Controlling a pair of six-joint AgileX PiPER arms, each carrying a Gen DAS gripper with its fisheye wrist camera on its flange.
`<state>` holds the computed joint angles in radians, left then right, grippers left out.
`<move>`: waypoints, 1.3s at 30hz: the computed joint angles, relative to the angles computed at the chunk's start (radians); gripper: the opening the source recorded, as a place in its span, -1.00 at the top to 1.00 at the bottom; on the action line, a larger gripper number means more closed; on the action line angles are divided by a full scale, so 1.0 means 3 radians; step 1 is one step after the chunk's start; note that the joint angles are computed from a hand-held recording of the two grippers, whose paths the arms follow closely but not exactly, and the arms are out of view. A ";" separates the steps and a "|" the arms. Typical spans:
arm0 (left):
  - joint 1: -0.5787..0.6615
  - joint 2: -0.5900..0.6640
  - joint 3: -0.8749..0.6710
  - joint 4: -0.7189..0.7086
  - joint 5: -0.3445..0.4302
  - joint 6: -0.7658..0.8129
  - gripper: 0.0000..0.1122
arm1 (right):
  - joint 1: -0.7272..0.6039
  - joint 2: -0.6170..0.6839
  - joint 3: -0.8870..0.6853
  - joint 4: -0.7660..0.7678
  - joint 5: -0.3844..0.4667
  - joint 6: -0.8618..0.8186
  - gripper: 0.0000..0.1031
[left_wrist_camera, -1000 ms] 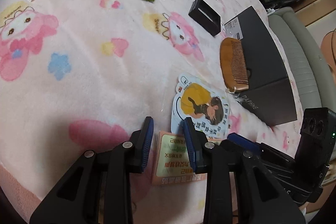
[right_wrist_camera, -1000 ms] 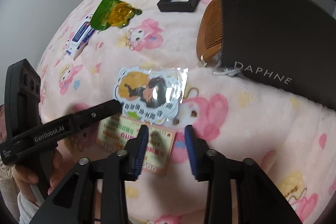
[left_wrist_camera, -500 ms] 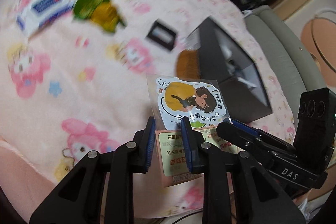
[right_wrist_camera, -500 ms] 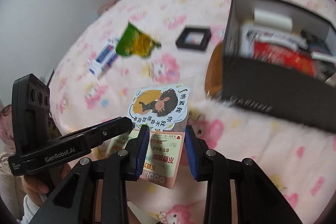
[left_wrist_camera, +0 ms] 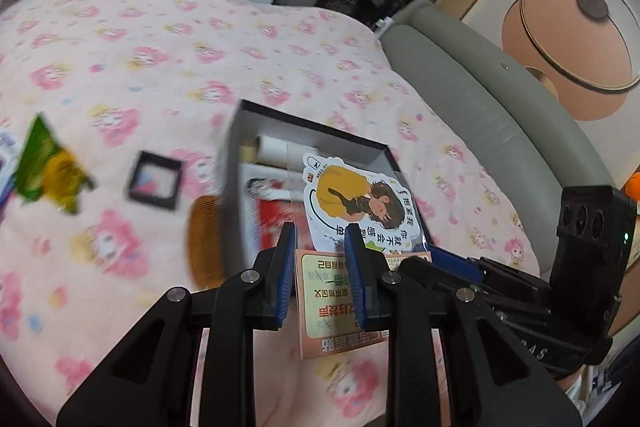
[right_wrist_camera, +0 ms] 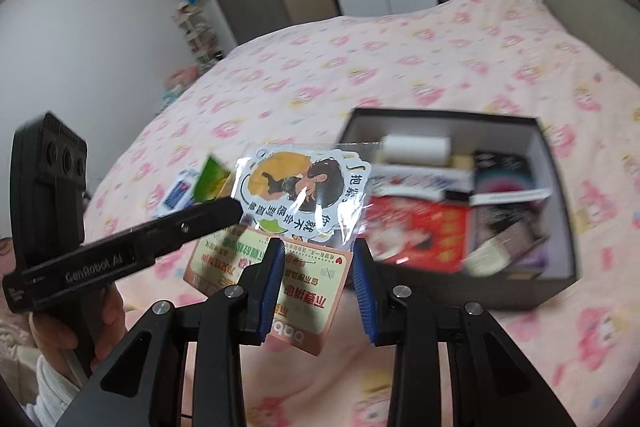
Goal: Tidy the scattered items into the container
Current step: 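Lift the sticker card with the right gripper and carry it over the box, then lower the sticker card into the box and open the right gripper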
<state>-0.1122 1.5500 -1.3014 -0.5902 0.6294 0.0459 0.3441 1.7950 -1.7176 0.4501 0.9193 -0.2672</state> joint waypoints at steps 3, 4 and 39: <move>-0.0100 0.0419 -0.0438 0.0110 0.0099 -0.0155 0.58 | -0.0139 0.0274 -0.0393 -0.0157 0.0167 0.0029 0.42; -0.0126 0.0549 -0.0567 0.0169 0.0151 -0.0236 0.58 | -0.0169 0.0363 -0.0503 -0.0187 0.0210 0.0036 0.42; -0.0639 0.1074 -0.1274 0.1983 0.0721 -0.1519 0.34 | -0.0046 0.1010 -0.0846 -0.0841 0.0218 0.0648 0.27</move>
<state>-0.3040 1.8723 -1.6837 0.0046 0.8459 -0.4097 0.3302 2.0979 -1.9714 0.1977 0.9847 -0.0728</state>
